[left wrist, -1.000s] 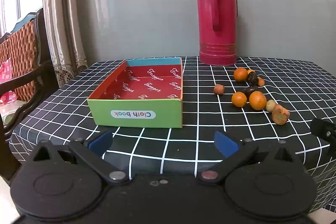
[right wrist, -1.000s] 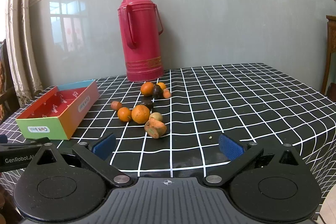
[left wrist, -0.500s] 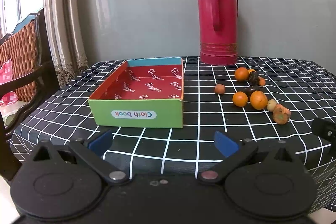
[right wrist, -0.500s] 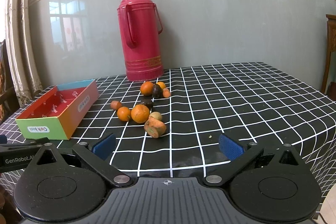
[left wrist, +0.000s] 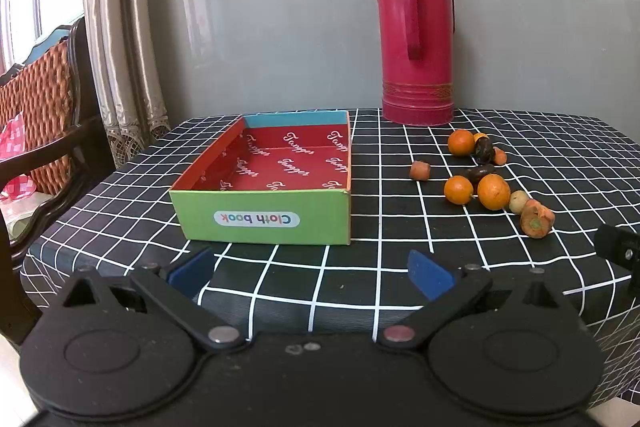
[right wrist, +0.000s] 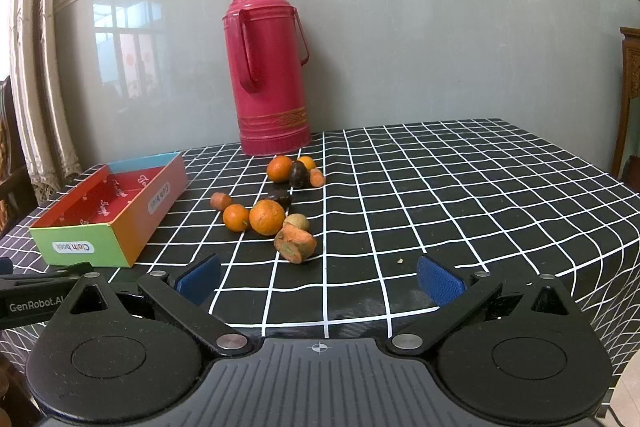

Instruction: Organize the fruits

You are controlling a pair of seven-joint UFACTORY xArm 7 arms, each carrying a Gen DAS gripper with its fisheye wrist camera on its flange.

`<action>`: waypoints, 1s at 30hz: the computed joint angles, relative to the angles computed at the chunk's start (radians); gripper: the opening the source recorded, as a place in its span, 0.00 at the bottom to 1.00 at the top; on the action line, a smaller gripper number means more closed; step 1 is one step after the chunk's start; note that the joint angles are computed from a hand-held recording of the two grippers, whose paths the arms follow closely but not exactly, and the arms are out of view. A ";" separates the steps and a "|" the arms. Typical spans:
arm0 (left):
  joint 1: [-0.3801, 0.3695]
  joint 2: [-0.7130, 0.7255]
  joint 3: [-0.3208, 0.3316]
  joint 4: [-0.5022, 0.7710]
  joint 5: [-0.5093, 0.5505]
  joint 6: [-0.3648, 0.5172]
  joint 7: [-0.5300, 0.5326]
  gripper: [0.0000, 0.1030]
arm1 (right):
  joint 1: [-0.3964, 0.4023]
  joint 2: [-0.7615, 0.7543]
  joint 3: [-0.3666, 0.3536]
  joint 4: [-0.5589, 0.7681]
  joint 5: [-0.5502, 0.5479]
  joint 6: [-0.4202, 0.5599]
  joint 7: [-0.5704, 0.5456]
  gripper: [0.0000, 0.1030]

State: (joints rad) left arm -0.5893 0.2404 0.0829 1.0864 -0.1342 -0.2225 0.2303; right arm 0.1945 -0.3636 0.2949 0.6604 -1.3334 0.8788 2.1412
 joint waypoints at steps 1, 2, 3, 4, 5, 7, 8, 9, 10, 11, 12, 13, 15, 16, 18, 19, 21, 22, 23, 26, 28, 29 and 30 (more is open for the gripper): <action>0.000 -0.001 0.000 0.000 0.000 0.000 0.000 0.94 | 0.000 -0.001 0.000 -0.001 0.000 0.000 0.000 1.00; 0.000 -0.001 0.000 0.000 0.000 0.000 0.001 0.94 | 0.000 -0.002 0.000 -0.002 -0.001 -0.001 0.001 1.00; -0.003 0.000 0.004 0.000 -0.002 -0.001 0.002 0.94 | 0.000 -0.001 0.000 -0.001 -0.001 0.000 0.001 1.00; 0.001 -0.001 -0.001 0.000 -0.001 0.000 0.001 0.94 | 0.000 -0.001 0.000 0.000 -0.001 0.001 0.001 1.00; 0.001 -0.001 -0.001 0.000 -0.001 0.000 0.002 0.94 | 0.000 -0.001 0.000 -0.001 -0.002 0.001 0.002 1.00; 0.000 -0.001 0.000 0.000 -0.002 0.000 0.003 0.94 | 0.000 -0.001 0.001 -0.001 -0.005 0.003 0.006 1.00; 0.004 -0.001 -0.004 0.000 0.000 0.001 0.002 0.94 | 0.001 -0.002 0.001 -0.001 -0.004 0.004 0.004 1.00; 0.004 -0.001 -0.004 0.000 0.000 0.001 0.002 0.94 | 0.001 -0.001 0.001 0.000 -0.005 0.005 0.003 1.00; 0.004 -0.001 -0.004 0.000 0.000 0.001 0.001 0.94 | 0.001 0.000 0.002 0.001 -0.005 0.008 0.000 1.00; 0.005 -0.001 -0.004 -0.001 0.000 0.000 0.001 0.94 | 0.002 0.003 0.004 0.003 -0.004 0.012 -0.005 1.00; 0.007 -0.001 -0.006 0.000 0.001 -0.001 0.001 0.94 | 0.004 0.006 0.005 0.006 -0.004 0.017 -0.011 1.00; 0.007 0.000 -0.006 0.000 0.001 -0.001 0.001 0.94 | 0.006 0.009 0.007 0.008 -0.006 0.021 -0.016 1.00; 0.003 -0.001 -0.001 -0.001 0.000 -0.001 0.003 0.94 | 0.010 0.016 0.008 0.014 -0.010 0.025 -0.027 1.00; 0.004 -0.001 -0.002 -0.001 0.000 -0.001 0.003 0.94 | 0.013 0.018 0.007 0.015 -0.012 0.025 -0.030 1.00; 0.006 -0.001 -0.002 -0.001 -0.001 -0.002 0.004 0.94 | 0.016 0.022 0.005 0.018 -0.016 0.025 -0.029 1.00; 0.006 -0.003 -0.002 -0.002 -0.002 -0.002 0.004 0.94 | 0.016 0.021 0.003 0.018 -0.017 0.025 -0.028 1.00; -0.003 -0.003 0.008 -0.001 -0.008 0.000 0.007 0.94 | 0.018 0.022 0.001 0.018 -0.023 0.025 -0.023 1.00; -0.001 -0.003 0.007 -0.001 -0.008 0.000 0.007 0.94 | 0.019 0.021 0.001 0.018 -0.023 0.024 -0.023 1.00; -0.007 -0.003 0.012 0.000 -0.011 0.000 0.008 0.94 | 0.020 0.022 -0.001 0.019 -0.024 0.024 -0.024 1.00; -0.021 -0.002 0.024 -0.001 -0.017 -0.001 0.011 0.94 | 0.021 0.025 -0.002 0.021 -0.025 0.024 -0.027 1.00; -0.017 -0.002 0.020 -0.001 -0.018 -0.001 0.012 0.94 | 0.022 0.026 -0.003 0.021 -0.025 0.024 -0.027 1.00; -0.017 -0.002 0.020 -0.001 -0.019 -0.001 0.013 0.94 | 0.023 0.026 -0.004 0.021 -0.025 0.024 -0.027 1.00; -0.017 -0.002 0.020 -0.001 -0.019 -0.001 0.013 0.94 | 0.022 0.026 -0.004 0.021 -0.026 0.024 -0.025 1.00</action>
